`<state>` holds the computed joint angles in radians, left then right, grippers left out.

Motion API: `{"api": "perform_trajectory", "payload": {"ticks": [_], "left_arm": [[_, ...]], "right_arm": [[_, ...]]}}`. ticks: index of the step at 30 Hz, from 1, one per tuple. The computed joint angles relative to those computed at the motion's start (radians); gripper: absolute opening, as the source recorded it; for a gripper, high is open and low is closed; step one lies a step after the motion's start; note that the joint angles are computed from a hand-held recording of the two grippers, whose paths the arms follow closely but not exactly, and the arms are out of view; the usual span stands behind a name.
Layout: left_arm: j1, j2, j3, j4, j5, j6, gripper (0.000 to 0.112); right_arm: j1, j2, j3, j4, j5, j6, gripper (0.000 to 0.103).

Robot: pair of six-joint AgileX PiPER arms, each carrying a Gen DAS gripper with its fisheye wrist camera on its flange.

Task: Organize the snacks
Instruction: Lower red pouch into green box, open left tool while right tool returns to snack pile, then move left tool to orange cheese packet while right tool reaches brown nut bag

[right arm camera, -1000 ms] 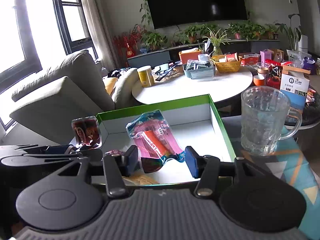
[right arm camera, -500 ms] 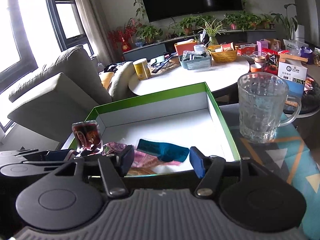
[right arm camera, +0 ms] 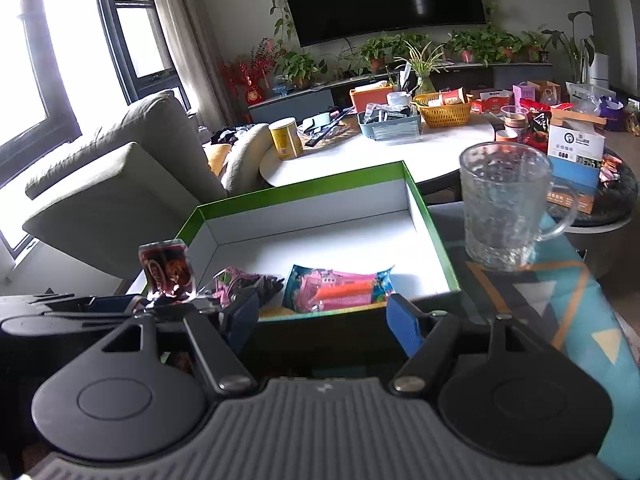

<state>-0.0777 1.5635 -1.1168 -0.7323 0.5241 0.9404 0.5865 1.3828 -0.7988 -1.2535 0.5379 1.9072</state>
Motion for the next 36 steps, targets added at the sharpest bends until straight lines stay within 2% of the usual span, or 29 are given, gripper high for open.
{"api": "perform_trajectory", "payload": {"ticks": [6, 11, 14, 19, 20, 21, 23, 28, 31, 33, 36], "left_arm": [[0.061, -0.094, 0.098, -0.109, 0.032, 0.137, 0.057], [0.057, -0.119, 0.108, -0.110, 0.028, 0.129, 0.057], [0.023, -0.079, 0.031, -0.121, 0.019, 0.109, 0.057], [-0.060, 0.086, -0.159, -0.016, -0.038, -0.049, 0.057], [-0.067, 0.119, -0.192, 0.018, -0.031, -0.107, 0.059], [-0.061, 0.148, -0.224, 0.015, 0.008, -0.126, 0.074], [-0.038, 0.187, -0.258, -0.047, 0.081, -0.097, 0.091], [-0.056, 0.171, -0.215, -0.029, -0.004, -0.094, 0.091], [-0.039, 0.134, -0.171, -0.056, -0.018, -0.034, 0.091], [-0.021, 0.093, -0.117, -0.130, -0.033, 0.056, 0.091], [0.028, 0.025, -0.031, -0.285, -0.016, 0.217, 0.091]], "right_arm": [[0.089, -0.086, 0.069, 0.047, 0.096, -0.038, 0.042], [0.147, -0.123, 0.095, 0.069, 0.138, -0.045, 0.042], [0.179, -0.135, 0.096, 0.074, 0.172, -0.046, 0.042], [0.204, -0.152, 0.107, 0.056, 0.195, -0.049, 0.042], [0.204, -0.153, 0.112, 0.049, 0.194, -0.045, 0.042], [0.201, -0.151, 0.115, 0.046, 0.189, -0.045, 0.042], [0.186, -0.148, 0.122, 0.047, 0.168, -0.050, 0.042], [0.139, -0.126, 0.124, 0.039, 0.114, -0.038, 0.042], [0.135, -0.138, 0.139, 0.028, 0.105, -0.021, 0.042], [0.145, -0.155, 0.157, 0.036, 0.117, -0.014, 0.042], [0.163, -0.175, 0.183, 0.073, 0.155, -0.024, 0.042]]}}
